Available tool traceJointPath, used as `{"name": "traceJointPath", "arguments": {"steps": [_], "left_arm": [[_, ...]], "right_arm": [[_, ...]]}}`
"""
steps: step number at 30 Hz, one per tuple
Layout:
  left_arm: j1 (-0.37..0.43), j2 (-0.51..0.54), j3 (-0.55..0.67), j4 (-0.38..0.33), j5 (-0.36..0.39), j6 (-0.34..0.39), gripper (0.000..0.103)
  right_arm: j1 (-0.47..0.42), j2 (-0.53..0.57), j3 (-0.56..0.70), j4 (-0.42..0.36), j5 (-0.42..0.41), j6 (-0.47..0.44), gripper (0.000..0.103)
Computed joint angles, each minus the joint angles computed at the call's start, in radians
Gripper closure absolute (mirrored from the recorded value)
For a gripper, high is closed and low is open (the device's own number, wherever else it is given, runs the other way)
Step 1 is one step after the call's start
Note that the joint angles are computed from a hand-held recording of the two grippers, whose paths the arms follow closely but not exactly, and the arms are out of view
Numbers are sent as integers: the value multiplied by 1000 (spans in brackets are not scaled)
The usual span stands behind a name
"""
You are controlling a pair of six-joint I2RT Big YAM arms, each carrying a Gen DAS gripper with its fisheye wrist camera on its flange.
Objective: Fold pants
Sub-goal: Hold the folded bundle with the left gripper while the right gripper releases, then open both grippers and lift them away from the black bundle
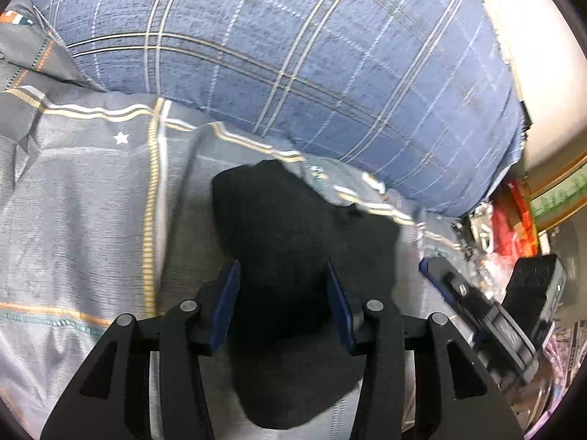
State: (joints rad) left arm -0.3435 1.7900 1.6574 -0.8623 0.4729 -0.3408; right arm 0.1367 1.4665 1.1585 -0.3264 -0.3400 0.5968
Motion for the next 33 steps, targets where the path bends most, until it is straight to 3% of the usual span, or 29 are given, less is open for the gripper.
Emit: {"name": "traceJointPath", "arguments": {"steps": [2,4,6,8,9,11,13,14,18,22,27,33], "left_arm": [[-12,27,35,-6,-4,-3,59],[-21,66,76,1,-11,-26,59],[-18,101,110,-10,-13,-31,59],[-28,136,148,-47,-46,-18,58],[-32,168,183,-89,-61,12,58],[-37,182,208,-129,-78,43,58],[-35,139,165,-92,-75,39,58],[-28,101,125,-53,-60,29,58],[-20,-19,-21,55,-58,9,58],[-33,-93,-162,140,-73,-6,58],[-54,-87,-215,155,-119,32,56],[-50,-107,-209,138,-123,33,55]], "right_arm": [[2,-10,-31,68,-118,48,71],[13,-6,-55,107,-177,76,71],[30,-1,-67,87,-148,50,71],[46,17,-62,19,-79,12,72],[48,28,-63,-4,-54,-6,77],[52,36,-67,-13,-34,-36,78],[57,25,-57,-37,-13,-58,78],[59,11,-56,-33,1,-63,72],[51,-8,-27,-12,5,-79,72],[30,111,87,-37,-26,-40,72],[-1,213,147,-60,3,37,75],[-19,150,77,-22,36,103,71]]}}
